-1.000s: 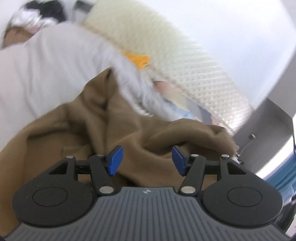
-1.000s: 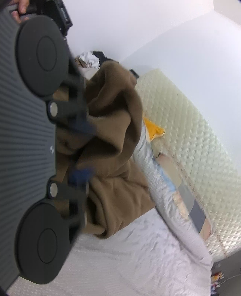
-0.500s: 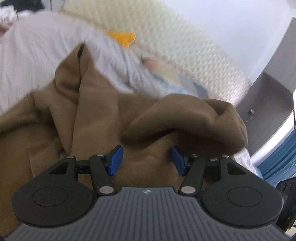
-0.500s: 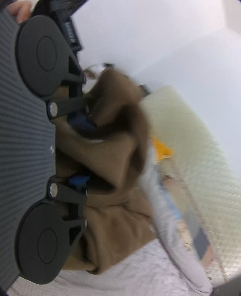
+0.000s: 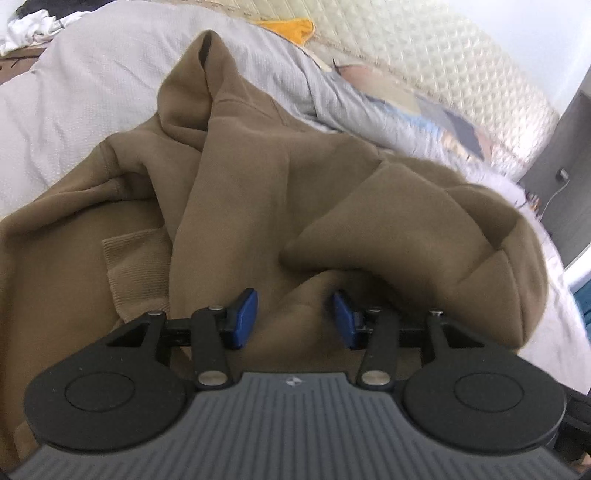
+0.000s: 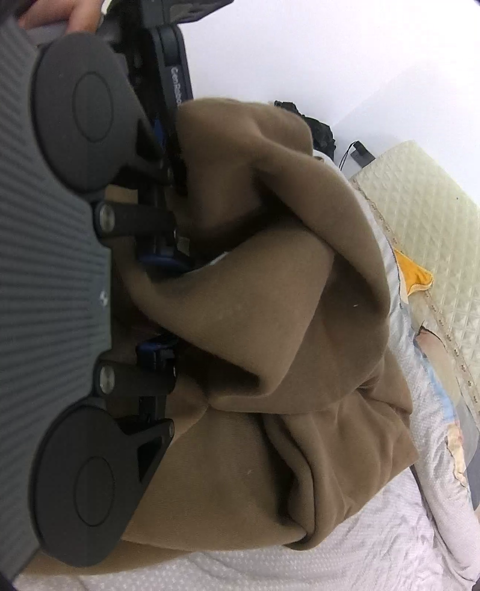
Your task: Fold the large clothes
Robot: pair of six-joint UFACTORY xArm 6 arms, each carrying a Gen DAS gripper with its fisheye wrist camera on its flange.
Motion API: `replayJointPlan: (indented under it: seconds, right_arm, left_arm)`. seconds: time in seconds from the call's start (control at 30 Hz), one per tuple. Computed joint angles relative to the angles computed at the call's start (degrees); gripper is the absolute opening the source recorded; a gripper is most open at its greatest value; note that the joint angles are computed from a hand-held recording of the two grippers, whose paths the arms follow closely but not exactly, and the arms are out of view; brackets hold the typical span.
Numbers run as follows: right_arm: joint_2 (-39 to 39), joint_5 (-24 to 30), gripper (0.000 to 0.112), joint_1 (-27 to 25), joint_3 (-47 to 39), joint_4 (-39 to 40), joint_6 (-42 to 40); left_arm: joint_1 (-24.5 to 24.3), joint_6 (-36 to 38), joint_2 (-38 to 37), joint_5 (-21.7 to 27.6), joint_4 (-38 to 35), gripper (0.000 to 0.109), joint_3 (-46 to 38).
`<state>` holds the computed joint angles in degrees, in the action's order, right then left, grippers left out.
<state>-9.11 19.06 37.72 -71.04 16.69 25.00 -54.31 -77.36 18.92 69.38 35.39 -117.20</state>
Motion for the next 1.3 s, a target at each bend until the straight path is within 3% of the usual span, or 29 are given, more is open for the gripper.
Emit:
replayJointPlan:
  seconds: [0.17,0.33,0.57,0.7,0.77,0.87,0.97,1.1,1.3]
  right_arm:
    - [-4.0,0.3,0.040,-0.5,1.9,-4.5,3.4]
    - [-8.1,-4.2,0.041,-2.0,5.0,-4.0,4.4]
    - [-5.6,-12.8,0.041,-4.5,6.0,-10.1,13.6]
    - [-2.4,-10.3,0.038,-2.9,2.8,2.1,0.4]
    - [-2.4,-8.5,0.029,-2.3,1.9,4.7,-4.7]
    - [-3.2,-2.1,0.023,-1.8,0.5,4.7,-9.5]
    - [-4.2,2.6,0.023,-1.1,1.0,0.3,-7.4]
    - [-4.2,6.8,0.022,-0.5,1.0,-0.9,-5.9]
    - [-6.6,3.8,0.029,-2.1,2.1,-6.8,1.5]
  left_arm:
    - [-0.7,-8.6,-9.4,-9.2,3.5,0.054,11.8]
    - [0.5,-15.6,-14.5,-20.4,7.0,0.061,19.3]
    - [2.3,-14.1,-13.3,-33.8,4.4,0.070,20.9]
    - [3.8,-17.7,-13.7,-40.6,3.5,0.075,23.8]
    - [4.8,-21.1,-14.1,-43.9,3.6,0.076,25.6]
    - [6.2,-27.2,-14.8,-46.3,4.7,0.076,27.8]
    - [6.8,-31.5,-15.5,-47.0,5.5,0.076,29.4]
    - [6.4,-30.5,-15.7,-44.9,3.0,0.075,29.7]
    - [6.8,-27.7,-12.8,-42.6,1.7,0.075,25.8]
